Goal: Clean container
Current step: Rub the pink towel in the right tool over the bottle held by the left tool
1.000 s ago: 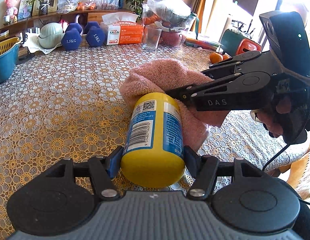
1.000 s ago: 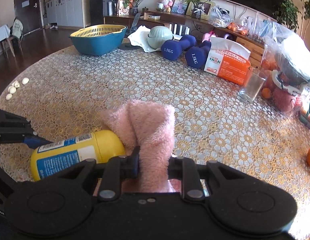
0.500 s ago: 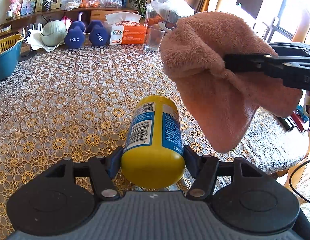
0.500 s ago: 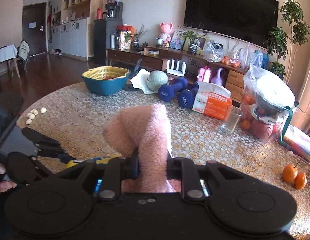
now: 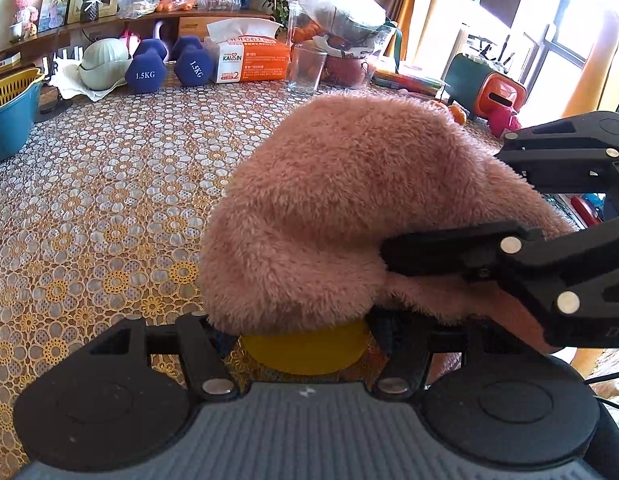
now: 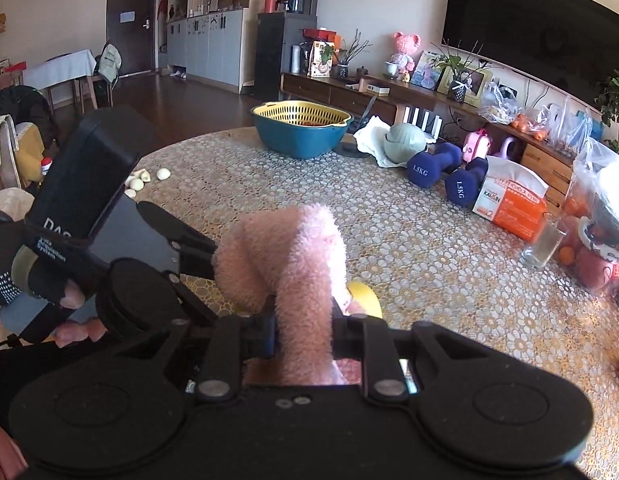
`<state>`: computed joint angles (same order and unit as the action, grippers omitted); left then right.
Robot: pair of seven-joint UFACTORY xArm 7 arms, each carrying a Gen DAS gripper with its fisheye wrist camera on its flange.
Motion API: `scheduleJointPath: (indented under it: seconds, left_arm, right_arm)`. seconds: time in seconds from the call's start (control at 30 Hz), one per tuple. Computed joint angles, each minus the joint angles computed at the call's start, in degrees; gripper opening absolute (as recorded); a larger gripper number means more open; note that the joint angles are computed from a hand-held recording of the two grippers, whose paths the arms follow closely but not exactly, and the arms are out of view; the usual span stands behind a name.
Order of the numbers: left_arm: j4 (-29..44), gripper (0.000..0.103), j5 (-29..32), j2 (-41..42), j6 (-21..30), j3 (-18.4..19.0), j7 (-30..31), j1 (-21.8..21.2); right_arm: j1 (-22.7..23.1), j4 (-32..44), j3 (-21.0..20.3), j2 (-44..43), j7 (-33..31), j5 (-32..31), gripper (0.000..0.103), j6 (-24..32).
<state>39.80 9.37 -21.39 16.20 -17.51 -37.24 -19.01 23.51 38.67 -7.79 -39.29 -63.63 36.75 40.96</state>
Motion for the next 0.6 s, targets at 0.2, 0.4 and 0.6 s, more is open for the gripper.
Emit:
scheduleJointPath:
  seconds: [0.2,0.4,0.6]
  left_arm:
    - [-0.1,0.063,-0.6,-0.1,-0.2,0.8,0.9,-0.6]
    - [-0.4,0.063,-1.8,-0.5,-0.6,1.3,1.7,-1.0]
    - [-0.9,0.063,-3.5,-0.7,-1.4,2.2,3.1,-1.6]
  right_arm:
    - [-0.1,0.5,1.3,2.8,0.2,-0.5,0.022,-3.5]
    - [-0.5,3.5,2.3,8.4,1.1,-1.9,0.022,-8.5]
    - [-1.7,7.9,2.3,14.0,1.6,-1.9,0.022,-8.3]
